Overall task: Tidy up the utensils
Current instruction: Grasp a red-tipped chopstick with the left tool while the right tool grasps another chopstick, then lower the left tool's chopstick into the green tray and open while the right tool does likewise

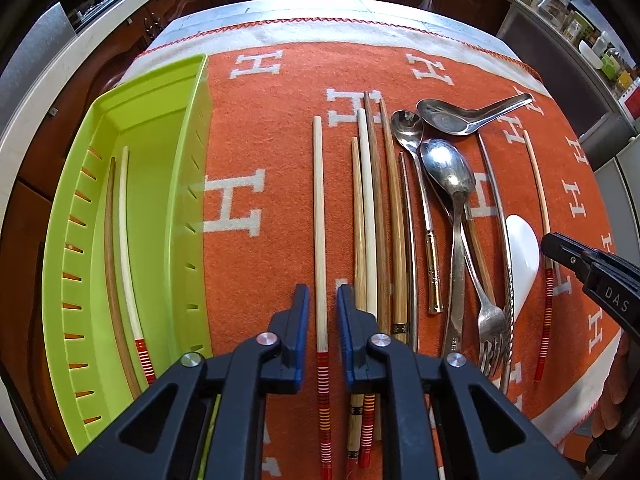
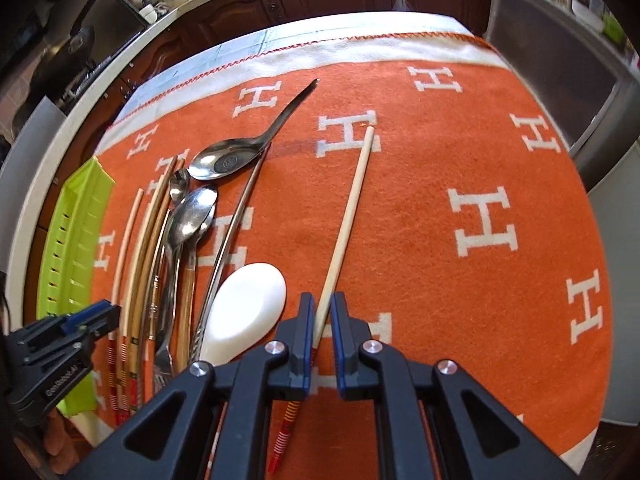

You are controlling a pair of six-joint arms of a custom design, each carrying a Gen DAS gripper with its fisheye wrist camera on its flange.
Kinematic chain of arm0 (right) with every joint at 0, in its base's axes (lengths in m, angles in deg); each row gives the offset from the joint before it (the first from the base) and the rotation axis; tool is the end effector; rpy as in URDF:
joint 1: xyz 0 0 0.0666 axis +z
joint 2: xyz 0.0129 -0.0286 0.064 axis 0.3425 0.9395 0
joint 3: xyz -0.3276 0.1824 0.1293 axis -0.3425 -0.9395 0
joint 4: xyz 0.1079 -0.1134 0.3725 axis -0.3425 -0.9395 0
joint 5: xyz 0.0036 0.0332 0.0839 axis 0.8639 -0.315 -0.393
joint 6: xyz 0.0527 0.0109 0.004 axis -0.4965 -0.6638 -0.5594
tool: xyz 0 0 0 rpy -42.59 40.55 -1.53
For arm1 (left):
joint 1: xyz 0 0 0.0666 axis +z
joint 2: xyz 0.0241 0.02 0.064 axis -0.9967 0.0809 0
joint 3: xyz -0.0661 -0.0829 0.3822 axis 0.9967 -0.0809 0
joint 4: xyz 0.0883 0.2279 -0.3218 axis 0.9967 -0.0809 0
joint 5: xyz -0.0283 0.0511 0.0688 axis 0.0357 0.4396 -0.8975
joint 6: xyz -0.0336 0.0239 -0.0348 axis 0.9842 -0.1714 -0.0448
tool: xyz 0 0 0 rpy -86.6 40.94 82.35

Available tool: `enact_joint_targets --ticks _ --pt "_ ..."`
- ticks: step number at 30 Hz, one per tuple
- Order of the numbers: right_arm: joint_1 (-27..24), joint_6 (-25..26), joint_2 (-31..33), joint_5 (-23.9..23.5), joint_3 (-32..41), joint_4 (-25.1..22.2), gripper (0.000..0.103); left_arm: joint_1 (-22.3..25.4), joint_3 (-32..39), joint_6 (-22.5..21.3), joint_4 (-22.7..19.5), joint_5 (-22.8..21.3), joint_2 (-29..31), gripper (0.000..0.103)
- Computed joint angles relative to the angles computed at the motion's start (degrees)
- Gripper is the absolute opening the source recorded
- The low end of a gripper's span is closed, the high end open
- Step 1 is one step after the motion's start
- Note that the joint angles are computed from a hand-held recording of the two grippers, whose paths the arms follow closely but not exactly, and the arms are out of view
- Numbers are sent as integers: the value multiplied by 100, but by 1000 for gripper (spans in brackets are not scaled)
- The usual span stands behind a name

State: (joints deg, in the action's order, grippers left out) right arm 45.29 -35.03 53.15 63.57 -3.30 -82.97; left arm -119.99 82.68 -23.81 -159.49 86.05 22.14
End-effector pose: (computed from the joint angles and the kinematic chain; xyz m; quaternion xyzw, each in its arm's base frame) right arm 0.2959 0.1316 0.4894 0.2944 0.9389 0.0297 0.1758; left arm 0.4204 -0.2923 0.4588 0.3036 0.9408 -0.0590 0.1385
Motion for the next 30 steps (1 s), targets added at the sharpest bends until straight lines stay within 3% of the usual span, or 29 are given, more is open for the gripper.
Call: enact_joint_targets --ticks 7,15,18,24,30 --pt "74 -24 48 123 43 -97 9 57 -36 88 -60 228 -76 3" --pt "-237 -481 -509 -573 -316 336 5 264 242 65 -197 564 -356 3" --pt "-203 -665 -630 -610 -283 392 5 405 401 -5 -207 605 -495 3" --pt "106 -725 -564 -660 148 567 5 860 734 -180 -197 483 -539 4" --pt "472 -282 95 -901 1036 801 5 1322 826 -320 -297 402 -321 4"
